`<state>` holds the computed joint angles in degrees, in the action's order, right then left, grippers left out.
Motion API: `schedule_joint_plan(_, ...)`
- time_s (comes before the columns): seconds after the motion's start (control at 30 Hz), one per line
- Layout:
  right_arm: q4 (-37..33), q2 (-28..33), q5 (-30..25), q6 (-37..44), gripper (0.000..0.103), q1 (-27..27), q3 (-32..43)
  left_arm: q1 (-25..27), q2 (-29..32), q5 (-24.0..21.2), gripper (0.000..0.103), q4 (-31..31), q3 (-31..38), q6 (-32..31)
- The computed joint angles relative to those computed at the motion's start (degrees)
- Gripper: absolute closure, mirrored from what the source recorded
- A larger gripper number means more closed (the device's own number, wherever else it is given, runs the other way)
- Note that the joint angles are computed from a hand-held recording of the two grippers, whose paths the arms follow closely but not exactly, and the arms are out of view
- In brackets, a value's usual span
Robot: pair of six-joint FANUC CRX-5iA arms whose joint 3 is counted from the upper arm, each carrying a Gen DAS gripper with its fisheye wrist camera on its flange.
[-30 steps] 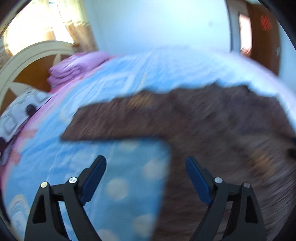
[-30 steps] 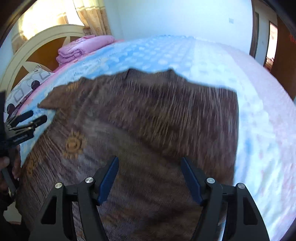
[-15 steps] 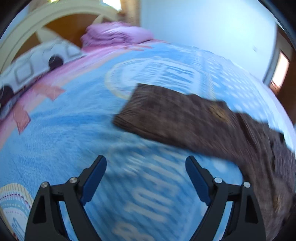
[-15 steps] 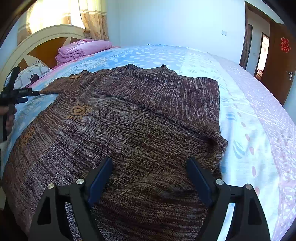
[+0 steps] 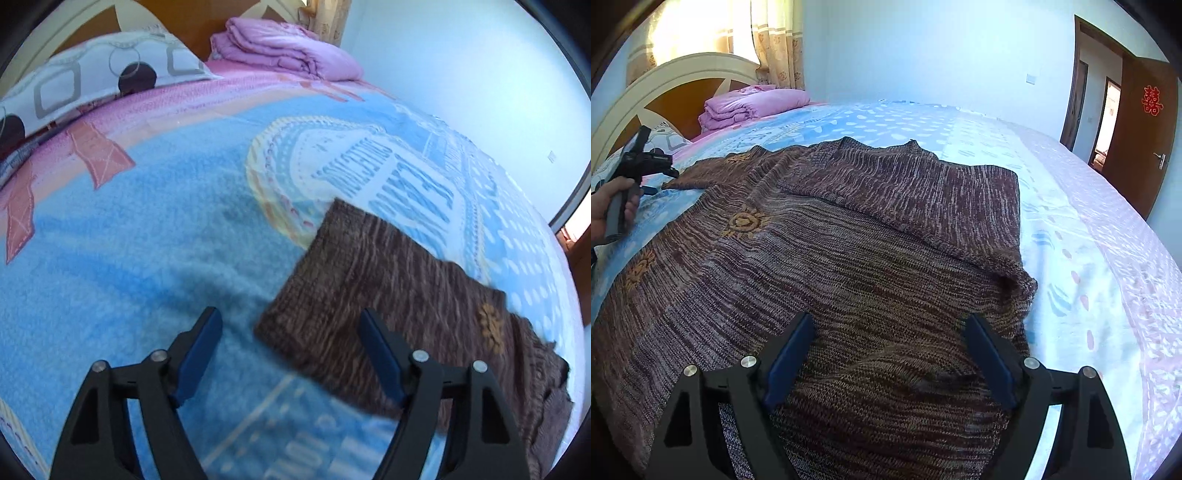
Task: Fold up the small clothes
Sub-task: 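Grasp the other sleeve cuff with the left gripper and lift it, then fold the held sleeve over the sweater body and open the left gripper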
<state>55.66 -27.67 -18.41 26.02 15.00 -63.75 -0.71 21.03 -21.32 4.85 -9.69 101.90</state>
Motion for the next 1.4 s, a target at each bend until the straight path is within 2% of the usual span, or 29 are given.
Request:
schedule_joint_plan(0.07,0.9,-0.1,0.1,-0.8,0.018,-0.1,-0.3,-0.8,1.0,-1.2,0.027,-4.1,2.4,4.0)
schedule_joint_plan(0.13,4.1,-0.1,0.1,-3.3,0.016,-0.6,-0.8,-1.1,1.3,-1.5,0.047,-5.3,3.3,4.8)
schedule_joint_plan(0.2,6.2,-0.1,0.0,-5.0,0.016,-0.9,-1.2,-1.3,1.7,-1.8,0.074,-4.8,3.9,3.3)
schedule_joint_plan(0.27,7.0,-0.2,0.3,-5.6,0.015,-1.3,-1.4,-0.6,1.8,0.1,0.089,3.1,1.8,-5.2)
schedule_joint_plan(0.4,7.2,-0.2,0.6,-5.7,0.015,-1.6,-1.5,0.3,1.5,0.7,0.093,11.4,-0.1,-12.5)
schedule_joint_plan(0.47,7.3,-0.2,0.6,-5.8,0.015,-1.6,-1.5,0.7,0.8,2.3,0.095,19.4,-2.9,-19.5)
schedule_joint_plan(0.57,7.6,-0.2,0.8,-5.9,0.015,-1.8,-1.6,0.5,-0.4,4.1,0.097,27.4,-5.6,-27.1)
schedule_joint_plan(0.6,7.9,-0.3,0.9,-6.2,0.015,-2.0,-1.7,0.1,-1.1,5.1,0.097,33.0,-7.3,-32.3)
schedule_joint_plan(0.7,8.7,-0.3,1.0,-6.7,0.015,-2.3,-1.7,-0.9,-2.2,5.7,0.097,42.8,-9.4,-41.6)
schedule_joint_plan(0.83,9.9,-0.4,1.1,-7.7,0.015,-2.6,-2.0,-2.0,-3.0,4.5,0.097,45.2,-9.1,-44.3)
schedule_joint_plan(0.9,10.4,-0.6,1.0,-8.2,0.015,-2.5,-2.2,-2.6,-3.3,3.9,0.097,44.4,-8.6,-43.7)
schedule_joint_plan(1.4,12.9,-1.0,2.1,-10.1,0.015,-3.8,-2.8,-9.6,-5.5,-0.1,0.097,54.0,-8.1,-50.3)
